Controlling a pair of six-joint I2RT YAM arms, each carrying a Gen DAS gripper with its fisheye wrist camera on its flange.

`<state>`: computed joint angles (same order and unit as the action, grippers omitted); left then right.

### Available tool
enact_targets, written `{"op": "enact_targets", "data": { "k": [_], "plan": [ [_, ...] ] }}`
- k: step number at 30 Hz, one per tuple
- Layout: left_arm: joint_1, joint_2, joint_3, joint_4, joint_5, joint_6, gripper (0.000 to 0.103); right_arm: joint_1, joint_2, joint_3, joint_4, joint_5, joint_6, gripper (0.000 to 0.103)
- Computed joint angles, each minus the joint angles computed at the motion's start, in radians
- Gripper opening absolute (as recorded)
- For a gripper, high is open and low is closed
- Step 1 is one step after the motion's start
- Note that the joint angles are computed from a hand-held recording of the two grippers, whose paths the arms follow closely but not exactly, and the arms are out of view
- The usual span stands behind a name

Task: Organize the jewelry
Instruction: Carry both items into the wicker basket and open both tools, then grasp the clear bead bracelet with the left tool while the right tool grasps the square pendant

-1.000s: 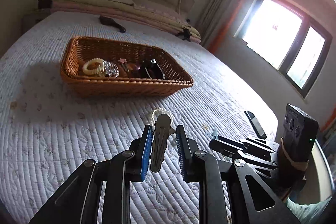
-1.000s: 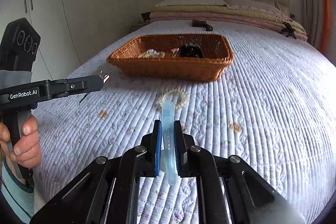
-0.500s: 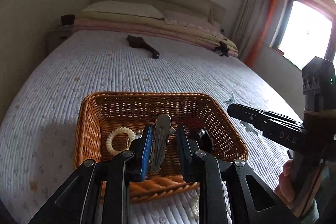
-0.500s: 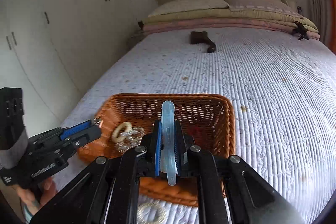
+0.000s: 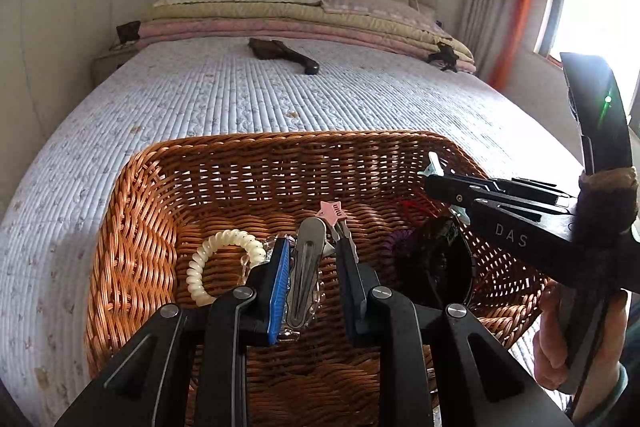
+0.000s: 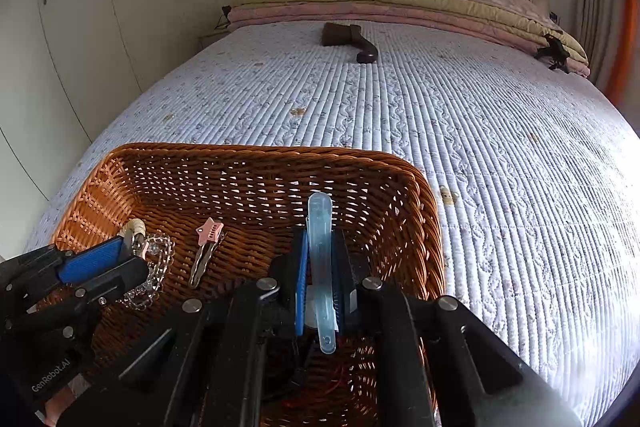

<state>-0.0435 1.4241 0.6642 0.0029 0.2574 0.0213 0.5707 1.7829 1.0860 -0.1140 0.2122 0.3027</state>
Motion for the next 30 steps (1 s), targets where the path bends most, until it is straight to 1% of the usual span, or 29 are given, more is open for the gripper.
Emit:
{"op": "enact_targets", "data": {
  "k": [3, 6, 12, 14, 16, 17, 19, 22, 25, 28, 30],
  "plan": [
    [-0.011, 0.009, -0.001, 0.005, -0.019, 0.006, 0.023, 0.005, -0.004, -0.004, 0.002, 0.024, -0.004, 0.013],
    [-0.016, 0.010, -0.002, 0.006, -0.025, 0.004, 0.023, -0.010, 0.000, -0.004, -0.002, -0.007, 0.001, 0.013],
    [0.001, -0.002, -0.017, 0.015, -0.013, 0.010, 0.024, -0.016, -0.003, -0.005, -0.004, -0.022, 0.009, 0.013],
    [0.010, -0.007, -0.019, 0.013, 0.009, 0.015, 0.024, -0.026, -0.006, -0.011, 0.002, -0.046, 0.014, 0.017],
    [0.012, -0.030, -0.034, 0.023, 0.016, 0.016, 0.025, -0.035, -0.025, -0.038, 0.033, -0.069, 0.019, 0.018],
    [0.013, -0.041, -0.040, 0.027, 0.022, 0.017, 0.028, -0.037, -0.038, -0.053, 0.048, -0.075, 0.021, 0.018],
    [0.018, -0.072, -0.058, 0.041, 0.035, 0.010, 0.033, -0.035, -0.065, -0.080, 0.072, -0.066, 0.025, 0.019],
    [0.032, -0.117, -0.084, 0.060, 0.056, -0.008, 0.034, -0.026, -0.110, -0.118, 0.106, -0.051, 0.035, 0.019],
    [0.067, -0.177, -0.120, 0.072, 0.097, -0.035, 0.034, 0.000, -0.173, -0.167, 0.123, -0.002, 0.055, 0.019],
    [0.111, -0.298, -0.178, 0.068, 0.148, -0.054, 0.034, 0.042, -0.278, -0.243, 0.136, 0.059, 0.076, 0.019],
    [0.141, -0.411, -0.217, 0.032, 0.199, -0.061, 0.034, 0.075, -0.364, -0.303, 0.138, 0.082, 0.099, 0.020]
  ]
}}
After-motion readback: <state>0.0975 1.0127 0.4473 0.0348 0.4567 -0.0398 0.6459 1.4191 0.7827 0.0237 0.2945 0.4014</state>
